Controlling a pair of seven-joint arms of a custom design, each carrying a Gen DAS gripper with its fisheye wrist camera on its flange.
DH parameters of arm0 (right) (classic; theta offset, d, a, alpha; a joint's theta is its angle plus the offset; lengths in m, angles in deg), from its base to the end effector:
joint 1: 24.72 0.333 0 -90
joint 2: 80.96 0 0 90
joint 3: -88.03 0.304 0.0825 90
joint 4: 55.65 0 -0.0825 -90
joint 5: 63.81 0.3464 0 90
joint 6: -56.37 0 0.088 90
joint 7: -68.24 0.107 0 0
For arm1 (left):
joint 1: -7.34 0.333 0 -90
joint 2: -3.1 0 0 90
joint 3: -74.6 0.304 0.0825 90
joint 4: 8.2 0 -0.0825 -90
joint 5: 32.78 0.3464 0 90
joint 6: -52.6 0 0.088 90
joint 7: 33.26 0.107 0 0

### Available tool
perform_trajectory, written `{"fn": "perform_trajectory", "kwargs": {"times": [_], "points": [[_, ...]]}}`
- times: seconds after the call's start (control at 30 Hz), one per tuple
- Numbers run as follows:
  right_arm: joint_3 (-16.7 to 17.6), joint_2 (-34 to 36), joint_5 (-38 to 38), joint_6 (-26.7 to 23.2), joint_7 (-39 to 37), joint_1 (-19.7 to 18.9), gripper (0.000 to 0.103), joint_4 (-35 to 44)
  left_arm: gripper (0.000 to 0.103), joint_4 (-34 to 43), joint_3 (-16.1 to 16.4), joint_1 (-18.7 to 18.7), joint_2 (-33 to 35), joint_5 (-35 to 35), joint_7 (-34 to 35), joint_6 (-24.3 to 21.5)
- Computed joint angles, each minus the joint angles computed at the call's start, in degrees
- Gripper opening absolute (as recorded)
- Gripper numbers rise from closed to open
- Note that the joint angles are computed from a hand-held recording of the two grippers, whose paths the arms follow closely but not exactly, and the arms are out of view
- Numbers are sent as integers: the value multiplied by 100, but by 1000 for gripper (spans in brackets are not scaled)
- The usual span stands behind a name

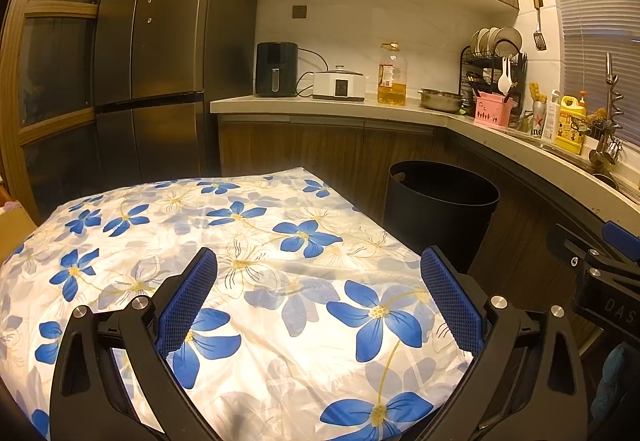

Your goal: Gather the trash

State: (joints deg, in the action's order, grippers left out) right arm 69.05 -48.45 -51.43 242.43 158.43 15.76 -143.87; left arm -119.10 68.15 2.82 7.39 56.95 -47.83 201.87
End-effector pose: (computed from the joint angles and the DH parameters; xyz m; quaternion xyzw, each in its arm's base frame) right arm 0.6370 0.2949 0.4912 -0.6718 0.4919 -0.3191 0.4526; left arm 0.5632 -0.1289 0.4994 -0.6944 0.4514 -0.3194 0.4604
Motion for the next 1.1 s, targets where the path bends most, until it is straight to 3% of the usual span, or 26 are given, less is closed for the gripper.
{"fn": "perform_trajectory", "kwargs": {"times": [1.1], "points": [[-73,-49,26,14,-3,86,98,-63,97,-50,-16,3,-47,35,-41,39]]}}
